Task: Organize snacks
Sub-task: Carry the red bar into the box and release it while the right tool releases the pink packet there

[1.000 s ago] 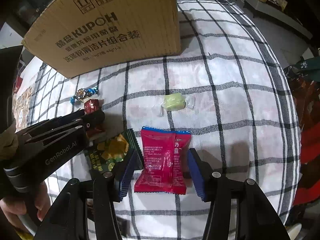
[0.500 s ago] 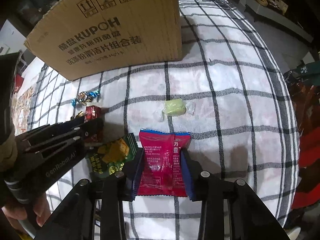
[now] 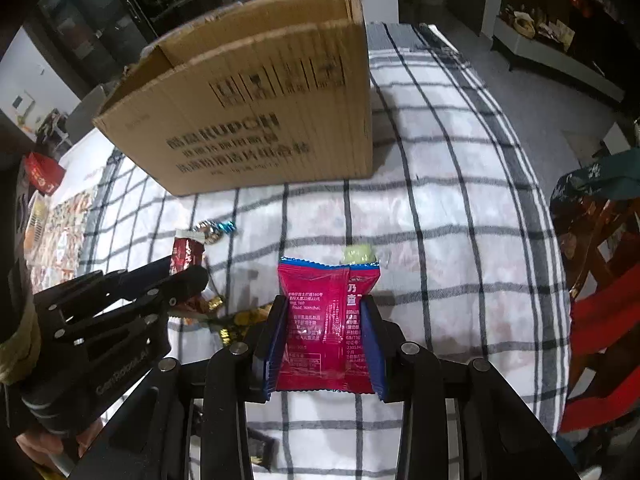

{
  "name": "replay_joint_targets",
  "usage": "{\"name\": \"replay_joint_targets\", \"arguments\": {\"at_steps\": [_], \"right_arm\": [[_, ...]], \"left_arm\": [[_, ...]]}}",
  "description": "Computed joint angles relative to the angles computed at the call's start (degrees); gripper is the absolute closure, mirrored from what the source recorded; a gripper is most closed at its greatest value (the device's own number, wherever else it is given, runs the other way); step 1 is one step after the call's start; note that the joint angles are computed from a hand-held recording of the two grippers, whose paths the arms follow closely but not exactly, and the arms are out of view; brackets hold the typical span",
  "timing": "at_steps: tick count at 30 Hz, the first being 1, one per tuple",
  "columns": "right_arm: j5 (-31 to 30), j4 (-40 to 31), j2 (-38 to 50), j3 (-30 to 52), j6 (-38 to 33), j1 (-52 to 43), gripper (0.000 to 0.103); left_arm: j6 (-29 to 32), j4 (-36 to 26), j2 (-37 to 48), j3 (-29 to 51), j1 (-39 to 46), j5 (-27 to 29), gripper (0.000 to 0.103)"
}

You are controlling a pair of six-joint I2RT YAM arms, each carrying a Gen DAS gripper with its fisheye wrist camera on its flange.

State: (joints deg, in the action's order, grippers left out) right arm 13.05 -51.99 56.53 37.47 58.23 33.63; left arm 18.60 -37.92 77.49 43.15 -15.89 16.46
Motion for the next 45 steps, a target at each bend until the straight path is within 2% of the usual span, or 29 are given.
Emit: {"name": "replay_joint_targets", "arguments": {"at_steps": [10,23,28,37,45], "right_arm": [[3.68,-4.98,0.23,8.33,-4.15,-1.95,0.067],[6.14,-7.4,5.05,19.44,-11.3,-5.41,0.067],[7.05,-7.73,7.78,23.32,-15.3,-7.81,0.067],[5.14,-4.76,11.78,28.02,-22.55,-14.03,0.067],[3.43,2.88,14.81,27.63,-28.34,-18.74,0.067]], "left_arm": [[5.02,-7.71,-4.27,6.65,5.11,3.96,0.077],[6.58,-12.99,-2.55,17.68,7.15,6.08,0.077],[5.71,-12.93,-0.6,21.59,6.45,5.61,0.077],[4.32,-12.34,5.03,29.47,5.84,5.3,0.077],[3.14,-9.35,10.27,32.62,4.84,4.77,0.077]]}}
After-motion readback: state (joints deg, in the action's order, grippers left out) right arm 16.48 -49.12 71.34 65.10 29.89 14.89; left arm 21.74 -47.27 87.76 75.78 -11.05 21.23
